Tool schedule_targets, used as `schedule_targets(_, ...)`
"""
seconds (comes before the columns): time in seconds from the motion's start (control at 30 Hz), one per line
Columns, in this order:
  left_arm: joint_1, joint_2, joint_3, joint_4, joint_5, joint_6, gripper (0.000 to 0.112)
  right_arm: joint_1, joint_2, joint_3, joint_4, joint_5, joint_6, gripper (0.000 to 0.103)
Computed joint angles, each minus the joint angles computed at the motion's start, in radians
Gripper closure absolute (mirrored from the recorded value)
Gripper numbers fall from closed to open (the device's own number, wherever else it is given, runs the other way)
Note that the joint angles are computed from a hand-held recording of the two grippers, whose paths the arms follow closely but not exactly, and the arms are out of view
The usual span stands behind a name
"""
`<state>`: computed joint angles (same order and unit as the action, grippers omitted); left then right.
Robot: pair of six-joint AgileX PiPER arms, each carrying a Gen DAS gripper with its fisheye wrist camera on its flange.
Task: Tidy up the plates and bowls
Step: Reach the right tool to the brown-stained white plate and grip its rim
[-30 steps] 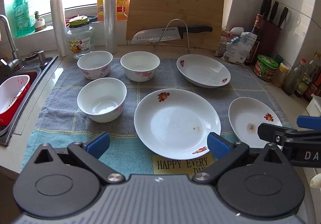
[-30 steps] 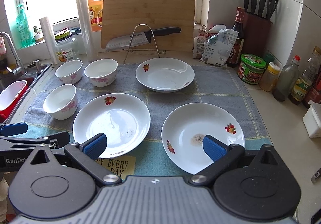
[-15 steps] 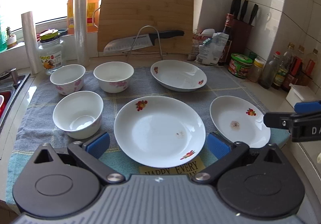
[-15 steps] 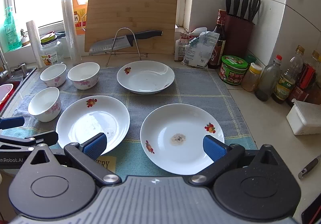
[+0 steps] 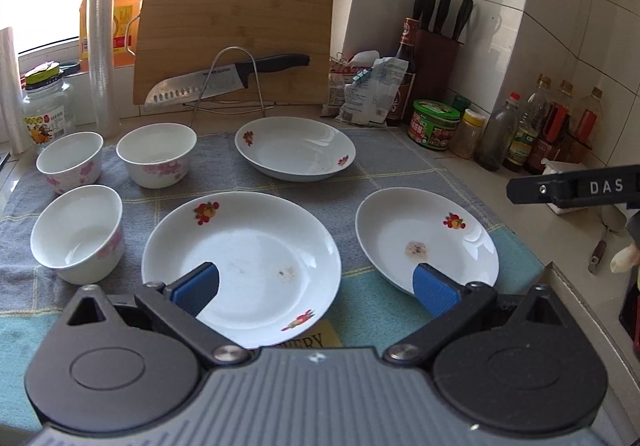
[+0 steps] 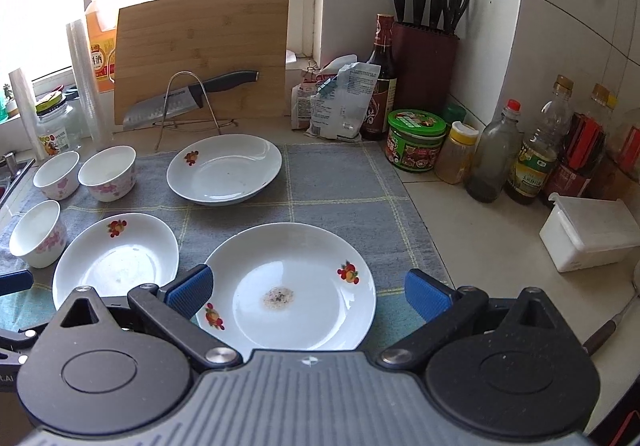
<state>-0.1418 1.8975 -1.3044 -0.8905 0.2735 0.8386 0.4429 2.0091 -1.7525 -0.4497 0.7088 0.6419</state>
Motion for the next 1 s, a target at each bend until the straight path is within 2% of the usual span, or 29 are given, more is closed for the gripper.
schedule_targets(0.1, -0.036, 0.021, -0.028, 0.04, -0.001, -0.059, 0.01, -0.047, 0.014, -0.006, 0.069, -0.027, -0.077, 0.0)
schedule_targets(0.27, -0.112, 0.07, -0.078, 0.245, -0.028, -0.272, 0.01, -0.107, 0.047, -0.041, 0.162, -0.042, -0.188, 0.0)
schedule_targets(0.37, -0.142, 0.101, -0.099, 0.211, -0.023, -0.222, 0.01, -0.139, 0.075, -0.073, 0.212, -0.04, -0.253, 0.0)
schedule_targets(0.43, -0.164, 0.128, -0.12, 0.25, -0.02, -0.246, 0.01, -0.154, 0.096, -0.096, 0.237, -0.032, -0.283, 0.0)
schedule_targets(0.57, -0.21, 0.183, -0.154, 0.445, -0.033, -0.421, 0.01, -0.186, 0.128, -0.127, 0.29, -0.023, -0.334, 0.0)
schedule_targets(0.87, -0.261, 0.308, -0.267, 0.673, 0.031, -0.61, 0.01, -0.223, 0.213, -0.23, 0.352, 0.022, -0.407, 0.0)
schedule_targets(1.0, -0.269, 0.349, -0.318, 0.692, 0.056, -0.633, 0.01, -0.234, 0.262, -0.297, 0.383, 0.055, -0.449, 0.0)
